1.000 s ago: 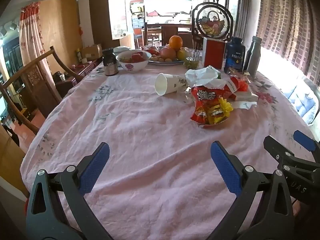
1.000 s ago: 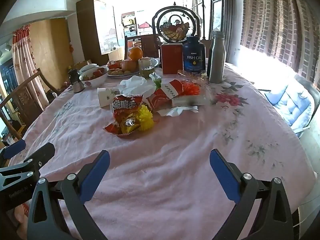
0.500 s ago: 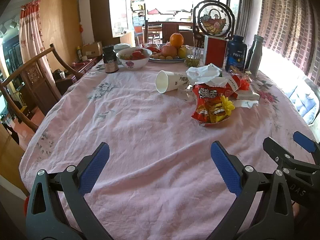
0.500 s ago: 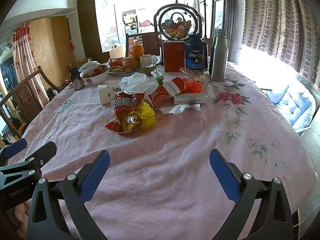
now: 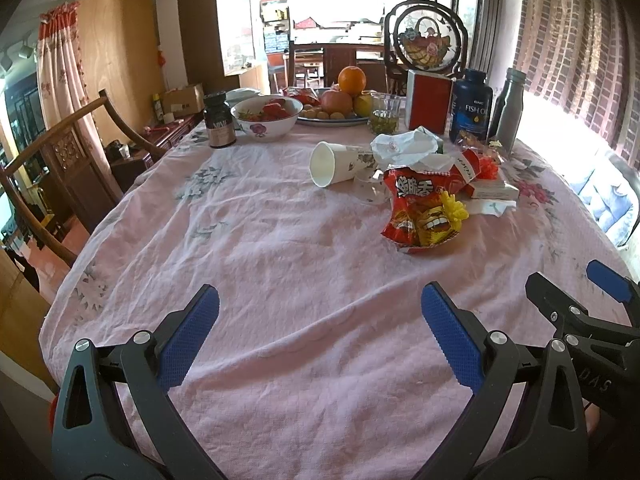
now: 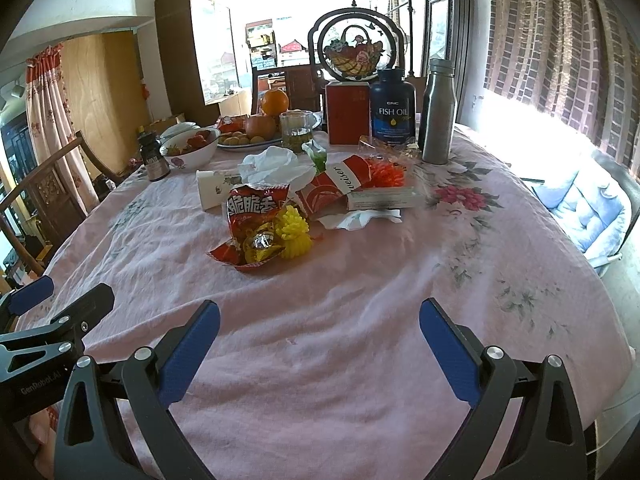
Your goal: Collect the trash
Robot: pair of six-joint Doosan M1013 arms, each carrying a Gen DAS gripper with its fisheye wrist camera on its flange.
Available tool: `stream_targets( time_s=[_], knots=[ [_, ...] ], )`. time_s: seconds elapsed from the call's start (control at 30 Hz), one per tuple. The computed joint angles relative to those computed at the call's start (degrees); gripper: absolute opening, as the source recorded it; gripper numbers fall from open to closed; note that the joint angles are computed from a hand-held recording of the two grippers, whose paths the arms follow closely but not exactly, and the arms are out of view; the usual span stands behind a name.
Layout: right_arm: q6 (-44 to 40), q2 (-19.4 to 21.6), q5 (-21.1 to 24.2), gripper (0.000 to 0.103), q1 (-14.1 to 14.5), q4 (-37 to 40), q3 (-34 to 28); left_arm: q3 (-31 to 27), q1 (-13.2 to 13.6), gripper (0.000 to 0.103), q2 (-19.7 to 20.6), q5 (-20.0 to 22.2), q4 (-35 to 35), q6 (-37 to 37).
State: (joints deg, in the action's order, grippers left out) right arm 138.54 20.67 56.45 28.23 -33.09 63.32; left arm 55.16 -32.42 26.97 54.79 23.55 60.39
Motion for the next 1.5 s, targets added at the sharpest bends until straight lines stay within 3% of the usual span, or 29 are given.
stream_targets(
  time_s=[1.5],
  knots=[
    [-0.7,0.0,-0.5,0.098,-0.4,1.5,0.2,0.1,-0.1,0.097,0.1,0.4,0.0,0.1]
  ],
)
